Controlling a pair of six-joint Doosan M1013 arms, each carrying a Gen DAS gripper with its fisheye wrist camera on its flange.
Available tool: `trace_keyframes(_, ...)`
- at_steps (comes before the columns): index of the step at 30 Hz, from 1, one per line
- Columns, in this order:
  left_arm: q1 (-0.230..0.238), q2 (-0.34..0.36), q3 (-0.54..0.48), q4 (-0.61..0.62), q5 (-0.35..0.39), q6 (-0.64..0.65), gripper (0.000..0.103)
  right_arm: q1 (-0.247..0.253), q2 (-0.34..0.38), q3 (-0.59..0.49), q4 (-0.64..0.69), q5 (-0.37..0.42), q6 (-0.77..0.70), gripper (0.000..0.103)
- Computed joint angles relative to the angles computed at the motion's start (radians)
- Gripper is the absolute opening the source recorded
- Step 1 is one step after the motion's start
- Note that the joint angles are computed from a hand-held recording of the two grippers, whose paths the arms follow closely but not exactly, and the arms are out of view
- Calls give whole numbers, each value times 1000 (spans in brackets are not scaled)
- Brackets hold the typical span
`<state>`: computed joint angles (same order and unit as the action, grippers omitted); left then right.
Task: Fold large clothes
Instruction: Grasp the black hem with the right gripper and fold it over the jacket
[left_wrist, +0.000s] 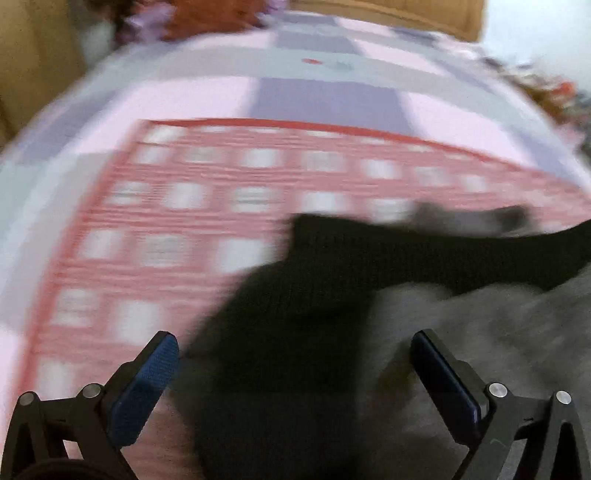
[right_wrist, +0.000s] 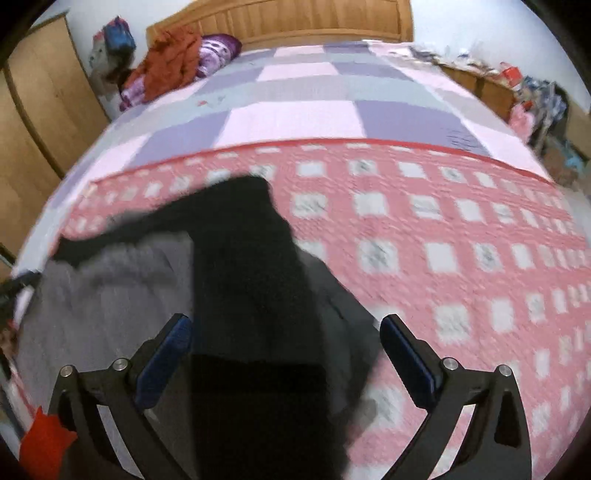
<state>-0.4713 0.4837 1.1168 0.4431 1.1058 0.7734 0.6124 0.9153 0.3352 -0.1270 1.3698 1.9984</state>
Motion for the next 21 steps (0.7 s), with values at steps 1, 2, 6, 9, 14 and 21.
trace_keyframes(1, 6, 9, 9, -2, 55, -3, 103, -1, -30, 61, -3, -8, 6, 102)
trace_keyframes(2, 20, 10, 22, -56, 68, -9, 103, 0, -47, 99, -5, -13, 18, 102)
trace_keyframes(6, 25, 5, 13, -44, 101, -35, 103, 15, -105, 200, -53, -56, 72, 102)
trace_keyframes(9, 25, -40, 46, -34, 71, -88, 103, 21, -134, 236, -54, -95, 58, 102)
trace_keyframes(14, 16, -140, 140, -121, -9, -53, 103, 32, -197, 320, -43, -141, 24, 102)
trace_keyframes(21, -2, -191, 212, -254, -94, -12, 103, 36, -242, 396, -5, -137, 76, 102)
